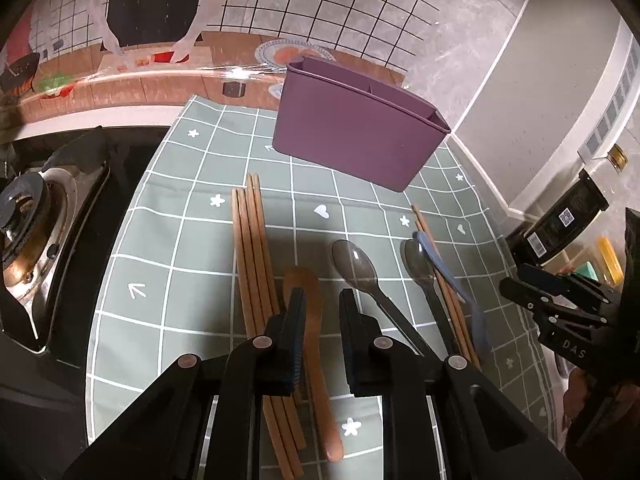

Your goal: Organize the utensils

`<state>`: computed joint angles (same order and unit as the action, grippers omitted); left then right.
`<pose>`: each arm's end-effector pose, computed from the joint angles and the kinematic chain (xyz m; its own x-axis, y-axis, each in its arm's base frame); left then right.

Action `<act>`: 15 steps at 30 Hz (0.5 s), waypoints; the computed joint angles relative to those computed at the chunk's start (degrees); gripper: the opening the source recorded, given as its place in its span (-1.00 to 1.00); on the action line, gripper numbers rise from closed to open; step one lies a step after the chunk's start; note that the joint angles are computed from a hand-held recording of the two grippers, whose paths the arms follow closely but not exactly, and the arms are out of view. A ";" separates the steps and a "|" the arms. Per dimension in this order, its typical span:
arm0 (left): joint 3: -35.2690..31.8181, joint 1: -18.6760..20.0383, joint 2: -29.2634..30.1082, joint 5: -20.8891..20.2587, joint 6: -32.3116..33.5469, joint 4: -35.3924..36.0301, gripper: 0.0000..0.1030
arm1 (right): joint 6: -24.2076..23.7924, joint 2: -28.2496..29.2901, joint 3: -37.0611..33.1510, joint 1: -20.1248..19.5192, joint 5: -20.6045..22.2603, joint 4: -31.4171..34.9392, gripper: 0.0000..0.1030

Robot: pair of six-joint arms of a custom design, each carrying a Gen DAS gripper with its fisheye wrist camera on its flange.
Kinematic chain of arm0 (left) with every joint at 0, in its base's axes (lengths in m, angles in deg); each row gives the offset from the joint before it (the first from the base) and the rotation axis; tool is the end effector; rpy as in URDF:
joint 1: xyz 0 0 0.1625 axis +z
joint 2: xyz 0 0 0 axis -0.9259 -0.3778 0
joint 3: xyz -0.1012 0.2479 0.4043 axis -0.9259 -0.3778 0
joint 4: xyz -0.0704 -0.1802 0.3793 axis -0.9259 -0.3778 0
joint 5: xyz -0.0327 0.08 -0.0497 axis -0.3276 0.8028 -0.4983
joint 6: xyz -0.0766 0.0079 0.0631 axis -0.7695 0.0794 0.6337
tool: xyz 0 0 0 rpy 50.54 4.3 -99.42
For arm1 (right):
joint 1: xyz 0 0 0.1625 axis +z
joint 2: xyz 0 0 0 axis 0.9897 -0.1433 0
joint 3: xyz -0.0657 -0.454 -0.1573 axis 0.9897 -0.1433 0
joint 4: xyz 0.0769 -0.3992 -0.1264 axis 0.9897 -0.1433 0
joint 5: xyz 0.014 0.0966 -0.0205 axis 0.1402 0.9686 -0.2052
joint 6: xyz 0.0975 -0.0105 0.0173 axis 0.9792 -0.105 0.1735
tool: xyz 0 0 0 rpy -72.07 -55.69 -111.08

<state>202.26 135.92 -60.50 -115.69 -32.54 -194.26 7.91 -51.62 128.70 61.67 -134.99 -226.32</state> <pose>0.0631 -0.2976 0.3362 -0.8270 0.3884 -0.4064 0.5242 0.7940 -0.3079 0.3895 -0.2247 -0.0642 -0.6823 0.0779 0.7269 -0.3573 0.8320 -0.4244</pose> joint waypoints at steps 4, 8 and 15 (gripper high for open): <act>-0.54 0.94 1.08 0.32 -0.76 0.30 -0.66 | -2.51 0.52 0.39 -1.44 2.08 -3.46 -0.25; -1.10 2.26 1.96 -0.20 -0.98 1.36 -0.65 | -5.33 1.19 1.41 -2.54 5.46 -8.71 -0.25; -1.45 4.18 3.72 -0.38 -0.87 2.09 -0.64 | -9.31 2.90 1.01 -3.88 7.82 -12.80 -0.49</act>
<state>200.81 140.09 -56.78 -116.07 -33.41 -192.18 -1.39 -48.73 129.71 57.80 -127.17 -239.12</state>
